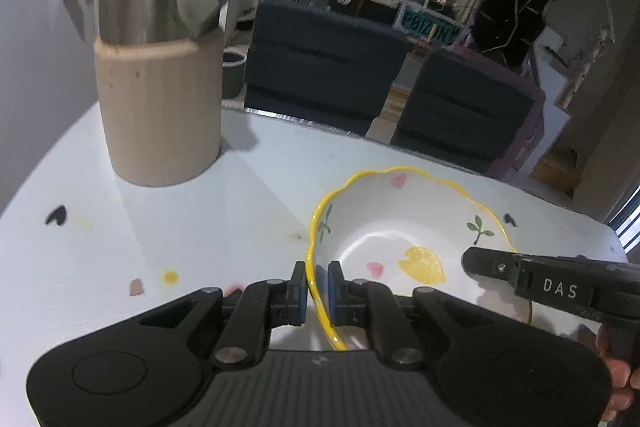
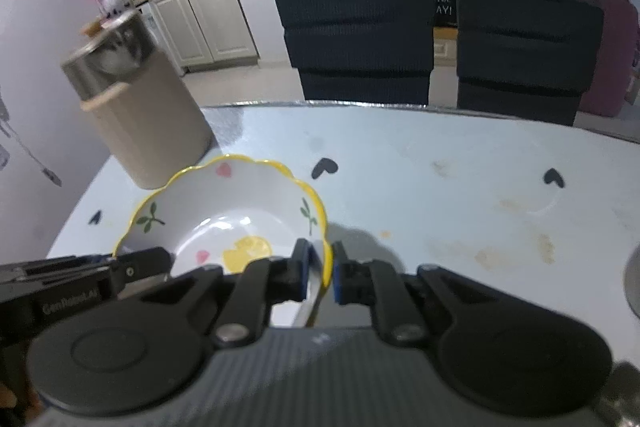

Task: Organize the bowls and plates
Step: 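Close the left gripper on the floral bowl rim while the right gripper grips it too, then lift the floral bowl with both grippers and carry it over the cream bowl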

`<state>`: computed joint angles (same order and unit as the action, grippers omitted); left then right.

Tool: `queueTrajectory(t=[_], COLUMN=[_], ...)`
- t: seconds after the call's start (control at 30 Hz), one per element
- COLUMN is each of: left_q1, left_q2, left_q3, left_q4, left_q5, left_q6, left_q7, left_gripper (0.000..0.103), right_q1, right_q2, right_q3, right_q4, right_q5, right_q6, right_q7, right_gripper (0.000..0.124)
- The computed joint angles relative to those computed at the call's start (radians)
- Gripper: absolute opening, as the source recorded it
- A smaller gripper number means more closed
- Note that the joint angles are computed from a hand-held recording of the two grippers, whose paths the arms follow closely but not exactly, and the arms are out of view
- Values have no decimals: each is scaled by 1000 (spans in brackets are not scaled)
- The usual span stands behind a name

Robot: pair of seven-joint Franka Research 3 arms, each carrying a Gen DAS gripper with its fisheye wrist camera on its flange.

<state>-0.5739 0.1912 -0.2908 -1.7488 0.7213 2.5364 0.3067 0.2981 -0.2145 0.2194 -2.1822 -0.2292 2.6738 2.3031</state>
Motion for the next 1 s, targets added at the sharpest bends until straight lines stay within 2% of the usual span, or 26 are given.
queueTrajectory(t=[0.33, 0.7, 1.0], left_q1=[-39, -107, -174], left_q2=[-118, -131, -100], left_q3=[-65, -129, -149], left_q4=[-41, -10, 11], left_q5=[47, 107, 115], left_q6=[-89, -145, -133], left_q7=[-42, -88, -90], left_gripper=[10, 10, 10], right_q1=[-2, -13, -18], right_q2=[-291, -653, -912], right_q3=[43, 87, 97], right_q4=[-175, -336, -440], right_q5=[95, 206, 268], right_q6=[-35, -199, -359], right_q7=[-6, -33, -56], right_gripper=[12, 12, 11])
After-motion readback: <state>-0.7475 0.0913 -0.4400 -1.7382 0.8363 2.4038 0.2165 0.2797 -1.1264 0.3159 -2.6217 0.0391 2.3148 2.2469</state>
